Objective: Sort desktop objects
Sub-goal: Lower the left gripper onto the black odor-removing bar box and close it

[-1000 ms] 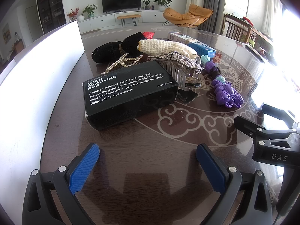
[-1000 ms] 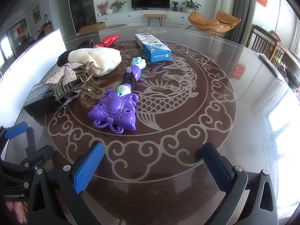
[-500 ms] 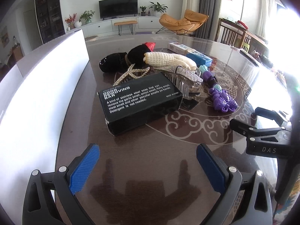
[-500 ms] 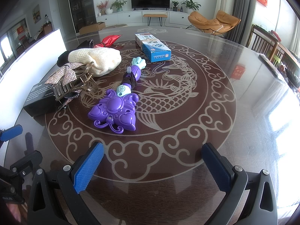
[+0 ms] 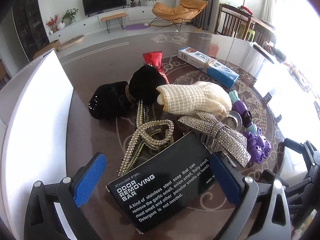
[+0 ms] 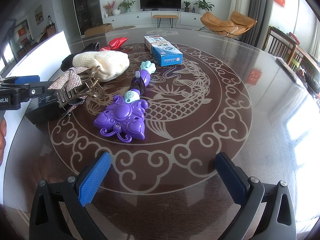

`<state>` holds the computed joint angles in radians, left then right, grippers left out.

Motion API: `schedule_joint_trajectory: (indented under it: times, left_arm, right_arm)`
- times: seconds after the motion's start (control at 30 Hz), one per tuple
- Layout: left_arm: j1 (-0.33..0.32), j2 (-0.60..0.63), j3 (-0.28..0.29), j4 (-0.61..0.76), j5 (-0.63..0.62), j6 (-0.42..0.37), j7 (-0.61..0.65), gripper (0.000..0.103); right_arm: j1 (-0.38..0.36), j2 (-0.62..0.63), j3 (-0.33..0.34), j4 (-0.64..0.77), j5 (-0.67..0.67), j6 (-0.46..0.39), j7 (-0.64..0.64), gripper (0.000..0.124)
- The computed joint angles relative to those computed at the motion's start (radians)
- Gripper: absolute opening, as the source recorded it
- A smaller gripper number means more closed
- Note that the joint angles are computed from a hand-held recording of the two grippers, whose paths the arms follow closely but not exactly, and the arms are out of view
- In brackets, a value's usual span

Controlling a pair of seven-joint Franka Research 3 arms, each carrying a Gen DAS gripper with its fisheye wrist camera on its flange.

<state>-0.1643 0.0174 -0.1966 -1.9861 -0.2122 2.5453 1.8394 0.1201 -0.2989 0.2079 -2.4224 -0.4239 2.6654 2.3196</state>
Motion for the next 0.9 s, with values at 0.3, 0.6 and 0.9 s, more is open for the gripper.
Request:
schedule_joint_trajectory:
  times: [0.3,0.6,0.9]
  left_arm:
    - [-0.004,-0.088,0.022,-0.047,-0.294,-0.250,0.245,0.103]
    - [-0.054,-0.060,-0.023,-0.082,0.115,-0.080,-0.025,0.103]
    - [-0.094,-0.205,-0.002,-0.305,0.136,0.145,-0.123,0.059]
  right_arm:
    - [0.001,0.000,-0.001,0.000,0.000,0.000,0.000,0.103]
    - [0.001,0.000,-0.001,0.000,0.000,0.000,0.000,0.103]
    - [0.001,0.000,-0.001,0.000,0.000,0.000,0.000,0.103]
